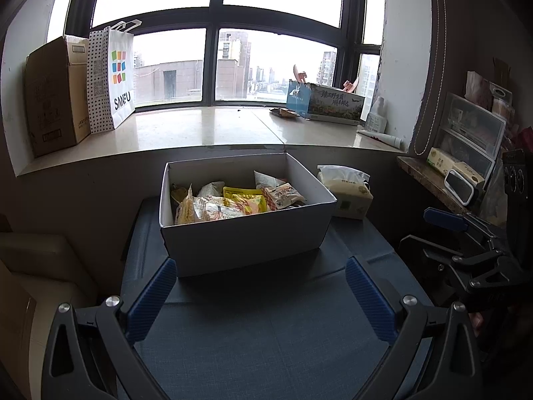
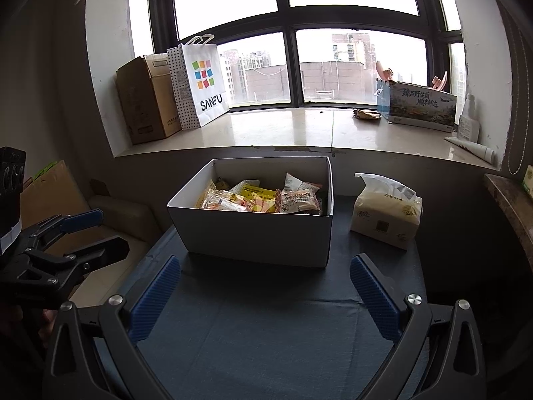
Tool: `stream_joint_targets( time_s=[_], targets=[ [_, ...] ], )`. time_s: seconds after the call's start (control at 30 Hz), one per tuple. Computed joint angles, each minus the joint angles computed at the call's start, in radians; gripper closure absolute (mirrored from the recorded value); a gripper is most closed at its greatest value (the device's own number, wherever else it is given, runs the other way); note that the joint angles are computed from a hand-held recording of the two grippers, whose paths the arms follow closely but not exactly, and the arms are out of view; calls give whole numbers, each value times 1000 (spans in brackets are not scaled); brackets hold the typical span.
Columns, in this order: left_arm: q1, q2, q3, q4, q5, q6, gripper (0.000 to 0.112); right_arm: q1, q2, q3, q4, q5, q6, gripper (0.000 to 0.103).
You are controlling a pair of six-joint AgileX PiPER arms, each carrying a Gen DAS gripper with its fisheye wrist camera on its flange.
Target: Organize snacks
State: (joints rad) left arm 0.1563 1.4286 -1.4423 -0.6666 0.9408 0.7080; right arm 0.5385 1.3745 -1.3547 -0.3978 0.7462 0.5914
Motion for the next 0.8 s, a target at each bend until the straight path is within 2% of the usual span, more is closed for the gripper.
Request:
stream_joint_targets(
  time_s=[0.8],
  targets=[
    [-6,-3,13,2,-8,3,9,5,1,-2,-1,5,-1,0]
  ],
)
